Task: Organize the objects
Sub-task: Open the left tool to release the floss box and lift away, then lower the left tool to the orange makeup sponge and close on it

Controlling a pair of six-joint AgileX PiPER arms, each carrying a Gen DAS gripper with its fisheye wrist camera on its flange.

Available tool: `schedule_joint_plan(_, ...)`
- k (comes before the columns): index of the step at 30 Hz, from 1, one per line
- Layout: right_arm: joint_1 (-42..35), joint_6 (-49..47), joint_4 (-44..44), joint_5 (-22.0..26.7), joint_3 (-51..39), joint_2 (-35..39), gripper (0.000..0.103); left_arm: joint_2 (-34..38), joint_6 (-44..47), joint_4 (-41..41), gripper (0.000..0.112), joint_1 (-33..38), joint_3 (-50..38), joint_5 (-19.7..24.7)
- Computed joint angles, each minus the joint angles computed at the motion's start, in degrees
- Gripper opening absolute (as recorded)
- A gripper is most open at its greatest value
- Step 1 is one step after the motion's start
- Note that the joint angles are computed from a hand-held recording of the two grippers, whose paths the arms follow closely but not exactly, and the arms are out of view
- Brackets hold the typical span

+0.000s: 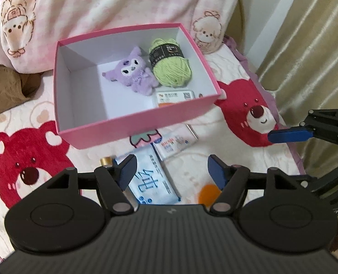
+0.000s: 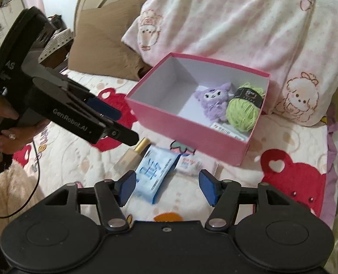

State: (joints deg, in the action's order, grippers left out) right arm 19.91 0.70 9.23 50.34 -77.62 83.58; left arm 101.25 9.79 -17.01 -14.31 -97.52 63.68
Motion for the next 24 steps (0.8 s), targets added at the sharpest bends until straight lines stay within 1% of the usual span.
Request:
schedule_joint_plan(3,1.45,-0.02,-0.55,-2.65,4.42,-1.46,0.066,-2.05,0.86,-0.15,0.068,-1.13,5.78,-3.98)
schedule_joint_plan(5,1.37,-1.35,0.96,-3.61,6.4,-1.18,0.066,-2.42,1.54,-1.36,0.068,-1.45,8.77,-6.17)
schedule_joint_plan(8,2.2,-2.04,1.34,-5.61,9.26,-0.08,0.066,-2.3,2.7,-4.53,0.068,-1.36,12.84,-8.83)
schedule_joint_plan(12,4.51,-1.44,-0.96,-7.86,12.15,2.44,0.066,-2.09,4.69,-8.2,0.068,-1.27,18.01,-11.74)
schedule_joint_plan(16,5.61,-1.06,-1.76,-10.94,15.47,4.79,0.066,-2.49,7.76,-10.88,0.068,-1.78,23.55,-16.46)
schedule_joint_plan(18,5.38,-1.91,0.22,-13.0,17.48,5.73,0.066,-2.93,10.9,-14.09,0.066,-2.01,27.24,-20.2)
schedule_joint_plan(19,5.13,-2.62,1.82,-14.31,18.76,6.09,0.066,-2.94,13.8,-17.19,0.066,-1.98,29.38,-21.94)
schedule_joint_plan(21,5.07,-2.76,3.49,-16.93,21.03,7.05,0.066,-2.23,18.51,-22.37,0.066,-1.78,32.06,-23.4)
schedule_joint_plan(24,6.44,0.22,1.73,-21.58,24.14,7.98,0.066,-1.15,24.52,-27.85,0.066,-2.28,35.06,-26.45)
